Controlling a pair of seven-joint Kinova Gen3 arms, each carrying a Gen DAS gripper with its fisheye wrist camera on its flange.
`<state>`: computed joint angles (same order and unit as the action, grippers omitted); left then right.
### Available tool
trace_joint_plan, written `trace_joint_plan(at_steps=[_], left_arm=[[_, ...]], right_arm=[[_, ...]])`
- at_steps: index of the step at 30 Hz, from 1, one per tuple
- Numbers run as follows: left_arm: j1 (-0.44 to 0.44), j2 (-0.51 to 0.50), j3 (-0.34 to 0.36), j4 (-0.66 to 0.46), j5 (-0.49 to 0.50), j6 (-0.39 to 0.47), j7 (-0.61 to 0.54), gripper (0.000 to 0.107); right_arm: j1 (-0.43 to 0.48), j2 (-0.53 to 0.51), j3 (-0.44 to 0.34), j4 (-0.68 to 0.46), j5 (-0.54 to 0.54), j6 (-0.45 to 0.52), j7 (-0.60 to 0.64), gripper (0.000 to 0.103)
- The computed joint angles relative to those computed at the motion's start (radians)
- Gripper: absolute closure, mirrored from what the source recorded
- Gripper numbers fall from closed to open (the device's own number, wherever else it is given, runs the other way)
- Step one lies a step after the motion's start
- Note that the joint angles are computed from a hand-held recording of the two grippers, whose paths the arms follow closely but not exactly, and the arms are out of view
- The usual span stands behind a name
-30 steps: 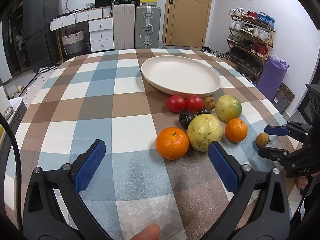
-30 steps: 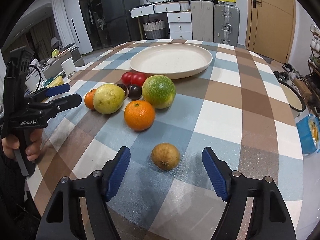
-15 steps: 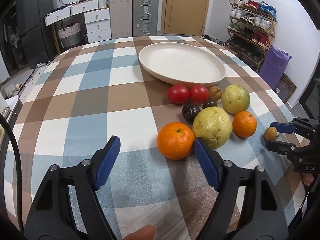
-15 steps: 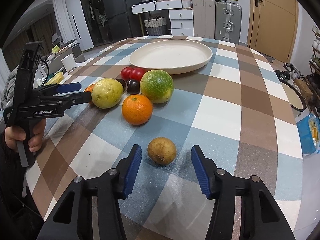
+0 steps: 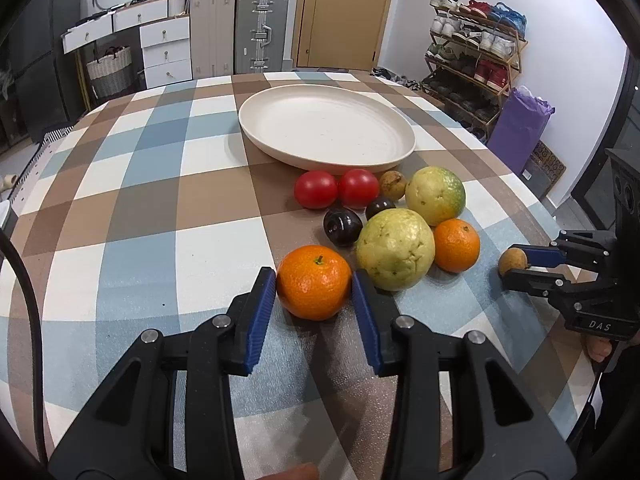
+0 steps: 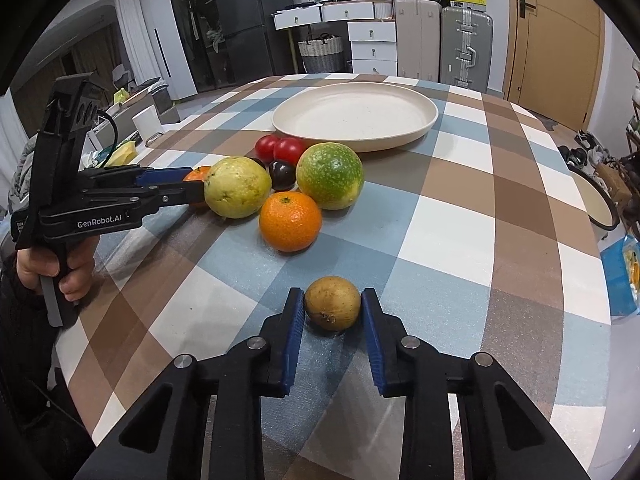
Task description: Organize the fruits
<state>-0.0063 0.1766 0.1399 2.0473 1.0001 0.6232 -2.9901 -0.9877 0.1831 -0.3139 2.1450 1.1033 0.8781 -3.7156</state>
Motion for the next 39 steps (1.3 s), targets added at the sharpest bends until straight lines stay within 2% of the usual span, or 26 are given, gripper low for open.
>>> trace_joint_plan(at_steps=[12, 20, 31, 36, 39], left_arm=[[-0.031, -0.040, -0.033, 0.015, 0.084, 0.049, -0.065, 0.072], [-0.011, -0.065, -0.047, 0.008, 0.119, 0.062, -0.074, 0.071], [0.052, -0.054, -0.021, -0.025, 0.142, 0.003, -0.054, 0.071], [0.080, -0.032, 0.000, -0.053, 0.125, -0.042, -0.017, 0.071], [0.090, -0.016, 0.017, -0.072, 0.125, -0.069, -0.008, 0.075]], right_arm=[[-0.001, -0.018, -0.010, -0.001, 0.069, 0.047, -0.049, 0.074], [0.023, -0.024, -0.005, -0.014, 0.124, 0.055, -0.063, 0.074], [0.086, -0.031, 0.010, -0.025, 0.199, 0.040, -0.096, 0.074], [0.130, -0.025, 0.027, -0.035, 0.231, -0.009, -0.073, 0.074], [0.154, -0.017, 0.037, -0.042, 0.246, -0.040, -0.056, 0.074]])
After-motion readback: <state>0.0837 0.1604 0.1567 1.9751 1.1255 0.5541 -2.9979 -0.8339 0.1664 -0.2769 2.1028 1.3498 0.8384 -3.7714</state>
